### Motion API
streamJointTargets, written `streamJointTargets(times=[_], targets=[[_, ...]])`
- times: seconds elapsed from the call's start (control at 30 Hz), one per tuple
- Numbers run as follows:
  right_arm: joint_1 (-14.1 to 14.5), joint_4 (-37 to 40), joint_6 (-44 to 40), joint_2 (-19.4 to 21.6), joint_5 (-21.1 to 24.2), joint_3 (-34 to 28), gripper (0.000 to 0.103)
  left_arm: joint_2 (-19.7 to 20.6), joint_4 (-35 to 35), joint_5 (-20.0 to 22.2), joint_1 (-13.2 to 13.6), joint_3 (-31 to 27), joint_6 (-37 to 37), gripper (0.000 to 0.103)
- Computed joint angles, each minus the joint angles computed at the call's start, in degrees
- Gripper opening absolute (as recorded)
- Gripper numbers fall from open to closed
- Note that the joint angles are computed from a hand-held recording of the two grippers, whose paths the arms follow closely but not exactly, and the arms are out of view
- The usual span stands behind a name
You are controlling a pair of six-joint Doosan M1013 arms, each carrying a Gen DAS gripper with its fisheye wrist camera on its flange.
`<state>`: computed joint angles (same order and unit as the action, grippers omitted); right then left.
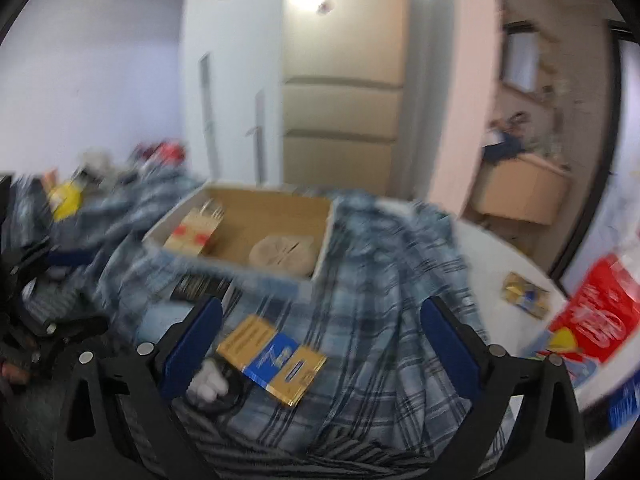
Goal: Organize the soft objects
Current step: 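Withdraw both grippers from the box toward the remaining items on the bed, then grasp the light-blue tissue pack with the left gripper while the right grasps the Liqun pack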
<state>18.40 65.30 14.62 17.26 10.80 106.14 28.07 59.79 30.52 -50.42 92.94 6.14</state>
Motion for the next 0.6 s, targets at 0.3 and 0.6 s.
streamJointTargets(times=[0.3,0.6], targets=[[0.1,-35.8,22.2,4.3,13.1,-6.0,0.092,2.3,-24.8,-3.4,1.9,-4.7,32.1,0.09],[0.2,-37.0,21.6,6.7,18.3,-8.8,0.092,6.5,-38.9,5.3,4.3,-11.5,46.0,0.079]])
